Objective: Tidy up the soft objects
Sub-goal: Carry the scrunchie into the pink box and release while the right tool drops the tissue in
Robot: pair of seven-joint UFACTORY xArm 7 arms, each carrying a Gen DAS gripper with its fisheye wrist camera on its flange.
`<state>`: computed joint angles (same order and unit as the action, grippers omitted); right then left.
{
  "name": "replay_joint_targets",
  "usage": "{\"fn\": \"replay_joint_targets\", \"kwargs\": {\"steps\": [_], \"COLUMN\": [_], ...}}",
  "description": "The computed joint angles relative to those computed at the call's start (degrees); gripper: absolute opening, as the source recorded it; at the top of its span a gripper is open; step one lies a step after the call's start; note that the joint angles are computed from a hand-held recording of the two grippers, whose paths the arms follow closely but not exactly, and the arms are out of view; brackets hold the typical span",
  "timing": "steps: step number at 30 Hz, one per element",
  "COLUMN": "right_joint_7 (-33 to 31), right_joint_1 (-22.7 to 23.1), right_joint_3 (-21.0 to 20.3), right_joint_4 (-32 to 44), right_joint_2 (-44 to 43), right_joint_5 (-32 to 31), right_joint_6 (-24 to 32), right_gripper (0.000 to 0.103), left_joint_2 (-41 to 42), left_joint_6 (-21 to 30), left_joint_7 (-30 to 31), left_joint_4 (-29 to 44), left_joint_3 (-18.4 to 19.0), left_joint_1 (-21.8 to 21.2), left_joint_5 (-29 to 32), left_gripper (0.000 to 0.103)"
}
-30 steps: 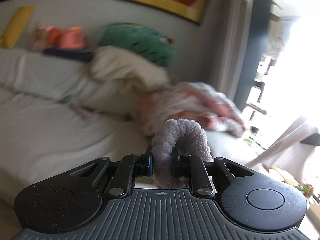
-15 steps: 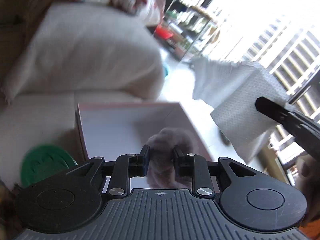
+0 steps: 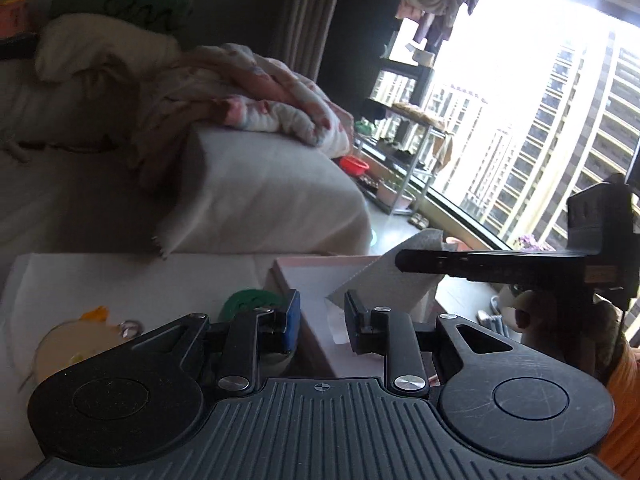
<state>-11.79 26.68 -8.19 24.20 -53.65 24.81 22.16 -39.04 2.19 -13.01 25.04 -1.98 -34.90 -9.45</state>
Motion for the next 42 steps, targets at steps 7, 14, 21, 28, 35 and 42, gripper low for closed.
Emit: {"fn": "replay_joint_targets", "kwargs": {"steps": [7,14,21,28,35,42], "right_joint_7": [7.5,12.9,12.1,18.3,20.1,25.2], "right_joint_1": [-7.3,-11.3,-9.1,-13.9,-0.4,10.6], "right_joint_3": [6.2,12.0,12.3,18.5,15.7,21.2], "right_joint_4": [6.3,8.8,4.9,-6.6,-14.3,-19.3], "right_joint_2": [17.9,22.9,12.7,-9.4,-22.2,-21.2], "right_joint_5": [-4.5,-10.1,-10.2,-21.7,-17.2,-16.9], "right_joint_6": [8.7,11.3,6.9,-0.5,10.1,6.4], "right_gripper": [0.003,0.005,0.050,0.070,0.072,0.072], "left_joint_2": [-19.1,-42.9,-42.3,-39.4,-29.7,-21.9], "left_joint_6": [5.2,20.8,18.9,15.7,10.8,7.4], "left_joint_7": [-7.0,-11.1,-11.1,-6.7,-3.2,-3.7], "left_joint_4": [-16.4,-25.6,-26.5,-27.1,-25.0,-23.0], "left_joint_3": [-1.7,-3.0,-2.7,-1.6,-3.5,-3.9], "left_joint_1": [9.2,13.5,13.4,7.3,2.5,5.9], "left_joint_5": [-1.1,2.7,4.2,6.4,6.8,8.7], "left_gripper": [0.027,0.027,0.027,0.027,0.027,0.027]}}
